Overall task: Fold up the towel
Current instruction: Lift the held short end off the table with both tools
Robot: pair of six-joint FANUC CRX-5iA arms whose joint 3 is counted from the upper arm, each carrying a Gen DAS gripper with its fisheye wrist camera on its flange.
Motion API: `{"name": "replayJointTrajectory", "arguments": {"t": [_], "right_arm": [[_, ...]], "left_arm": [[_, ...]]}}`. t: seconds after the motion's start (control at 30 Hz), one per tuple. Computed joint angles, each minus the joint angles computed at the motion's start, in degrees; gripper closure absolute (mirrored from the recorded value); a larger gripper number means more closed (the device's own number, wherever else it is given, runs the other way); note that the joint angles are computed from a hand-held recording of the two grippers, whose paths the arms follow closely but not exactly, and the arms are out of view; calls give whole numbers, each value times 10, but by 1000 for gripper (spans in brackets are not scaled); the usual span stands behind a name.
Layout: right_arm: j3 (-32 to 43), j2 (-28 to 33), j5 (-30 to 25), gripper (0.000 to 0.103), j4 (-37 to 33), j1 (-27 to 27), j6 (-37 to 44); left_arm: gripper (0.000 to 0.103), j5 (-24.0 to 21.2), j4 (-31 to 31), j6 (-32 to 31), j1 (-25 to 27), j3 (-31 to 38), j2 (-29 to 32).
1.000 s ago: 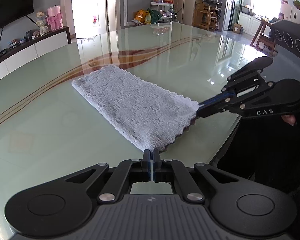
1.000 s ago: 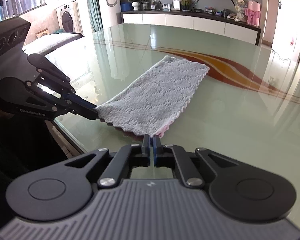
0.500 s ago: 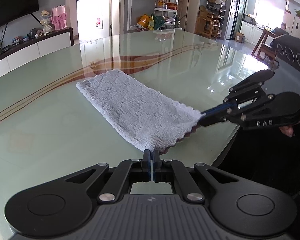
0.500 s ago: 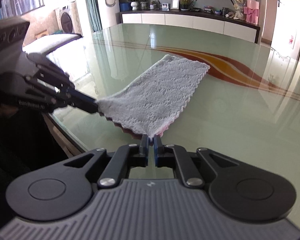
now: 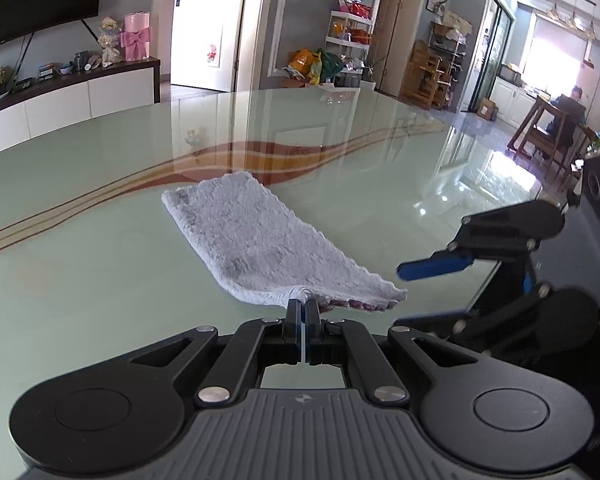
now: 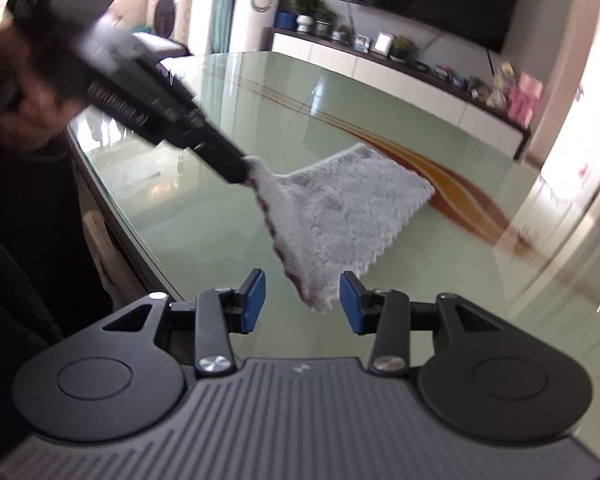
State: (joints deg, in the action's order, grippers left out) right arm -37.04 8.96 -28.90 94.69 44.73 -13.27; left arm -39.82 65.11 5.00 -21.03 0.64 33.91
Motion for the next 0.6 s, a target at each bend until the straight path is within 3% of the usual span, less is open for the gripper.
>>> {"name": "replayJointTrajectory", "arguments": {"t": [0.13, 0.27, 0.6], "right_arm": [[10, 18, -24, 64, -4, 3, 35], [14, 28, -54, 83, -5, 9, 44], [3, 29, -77, 88, 28, 9, 32]], "left_arm": [[102, 2, 4, 9, 0, 5, -1], [102, 6, 6, 11, 0, 3, -4], [102, 13, -1, 27, 2, 1, -6]]}}
